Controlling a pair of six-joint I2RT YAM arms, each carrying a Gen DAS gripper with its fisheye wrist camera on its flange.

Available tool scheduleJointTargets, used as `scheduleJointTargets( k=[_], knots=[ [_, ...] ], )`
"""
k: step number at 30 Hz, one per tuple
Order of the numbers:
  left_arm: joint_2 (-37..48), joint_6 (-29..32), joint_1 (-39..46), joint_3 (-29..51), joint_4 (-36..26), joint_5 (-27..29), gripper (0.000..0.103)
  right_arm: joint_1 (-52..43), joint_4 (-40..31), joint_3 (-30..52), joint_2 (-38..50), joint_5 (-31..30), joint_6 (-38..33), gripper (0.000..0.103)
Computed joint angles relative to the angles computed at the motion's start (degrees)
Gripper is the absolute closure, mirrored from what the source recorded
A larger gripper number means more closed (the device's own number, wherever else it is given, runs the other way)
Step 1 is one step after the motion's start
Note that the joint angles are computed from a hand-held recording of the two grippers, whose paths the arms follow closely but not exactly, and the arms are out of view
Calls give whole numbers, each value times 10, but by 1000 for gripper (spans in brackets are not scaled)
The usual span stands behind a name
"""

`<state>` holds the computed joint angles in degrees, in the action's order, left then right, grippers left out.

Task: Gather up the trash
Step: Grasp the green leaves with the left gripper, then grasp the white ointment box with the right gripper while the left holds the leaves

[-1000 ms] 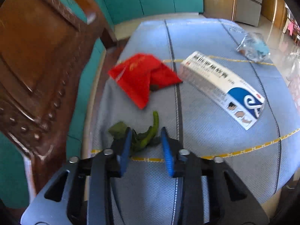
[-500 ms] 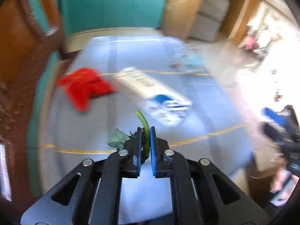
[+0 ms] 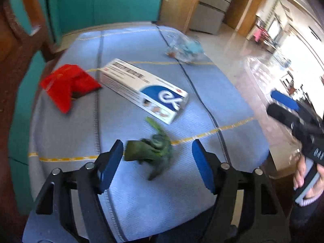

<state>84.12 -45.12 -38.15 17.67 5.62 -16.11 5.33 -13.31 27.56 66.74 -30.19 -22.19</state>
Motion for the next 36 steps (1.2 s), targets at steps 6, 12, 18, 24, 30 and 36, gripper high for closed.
scheduleJointTargets(
  k=[6, 12, 18, 24, 30, 36],
  knots=[
    [58, -13, 3, 36, -23, -1, 80, 63, 32, 45, 76, 12, 41, 31],
    [-65, -85, 14, -44, -23, -65, 87, 201, 96, 99, 191, 74, 71, 31],
    [-133, -168, -15, -57, -108, -160, 87, 286, 147, 133, 296, 130, 84, 33],
    [-128, -191, -53, -40, -143, -187, 87, 315, 168, 135, 333, 167, 85, 58],
    [-93, -167, -46, -25, -115, -190, 87, 257, 117, 77, 241, 150, 94, 70],
    [-52, -141, -51, -9, -85, -178, 86, 131, 28, -3, 125, 81, 49, 69]
  ],
)
